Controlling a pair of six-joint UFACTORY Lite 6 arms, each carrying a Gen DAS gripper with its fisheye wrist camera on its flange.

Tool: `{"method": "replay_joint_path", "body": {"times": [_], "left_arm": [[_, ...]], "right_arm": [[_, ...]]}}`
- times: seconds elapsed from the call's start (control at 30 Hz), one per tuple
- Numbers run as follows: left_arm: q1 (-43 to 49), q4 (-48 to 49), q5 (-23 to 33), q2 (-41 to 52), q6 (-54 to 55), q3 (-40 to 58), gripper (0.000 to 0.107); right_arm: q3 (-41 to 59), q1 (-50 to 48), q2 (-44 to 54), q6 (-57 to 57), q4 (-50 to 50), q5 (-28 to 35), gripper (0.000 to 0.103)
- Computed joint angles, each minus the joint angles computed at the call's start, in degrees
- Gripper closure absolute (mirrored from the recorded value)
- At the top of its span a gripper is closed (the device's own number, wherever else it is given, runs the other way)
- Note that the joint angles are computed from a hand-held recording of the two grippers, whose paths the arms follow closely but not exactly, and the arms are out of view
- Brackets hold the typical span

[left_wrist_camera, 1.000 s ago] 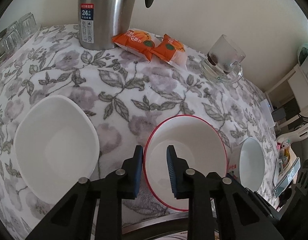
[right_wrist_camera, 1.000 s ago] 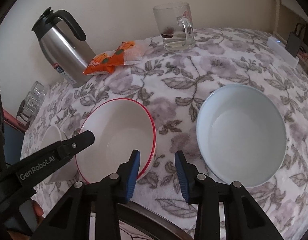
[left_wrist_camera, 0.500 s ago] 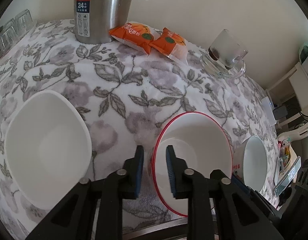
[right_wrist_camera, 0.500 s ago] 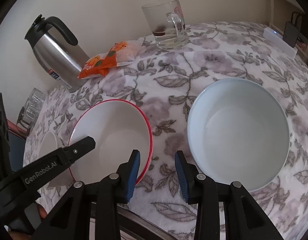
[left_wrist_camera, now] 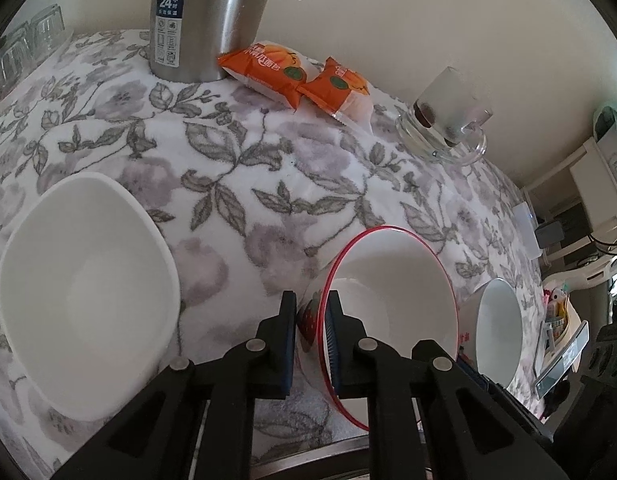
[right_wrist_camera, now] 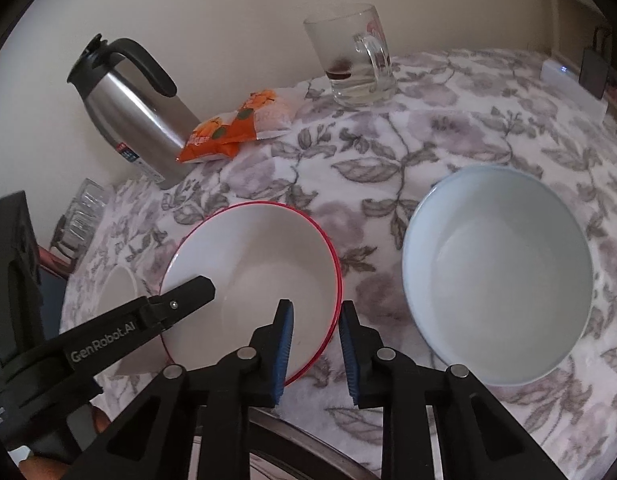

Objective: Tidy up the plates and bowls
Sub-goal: 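Lift the red-rimmed bowl with both tools toward the steel tray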

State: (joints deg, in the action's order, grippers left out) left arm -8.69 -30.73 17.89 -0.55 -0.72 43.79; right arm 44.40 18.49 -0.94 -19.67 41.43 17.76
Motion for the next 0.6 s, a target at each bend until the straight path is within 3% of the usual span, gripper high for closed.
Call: {"method": "replay_joint_path", "body": {"times": [0.1,0.23,0.6], "left_arm": [[0.3,-1.8,0.3,0.4,1.5,0.1,0.093],[0.8,-4.7,1.0,-0.4,4.3,0.0,0.093],[-1.8,12.3,5.2,-11.2,-12.4,2.1,0.093]], "right_arm": [[-0.4,-1.1,-0.5,-3.5,3.8,0.7,0.078],[-0.6,-0.6,-2.6,-0.1,-0.3,0.0,0.078],[-0.5,-0.9,-13.0,7.1,-6.7,3.5,0.078]]}}
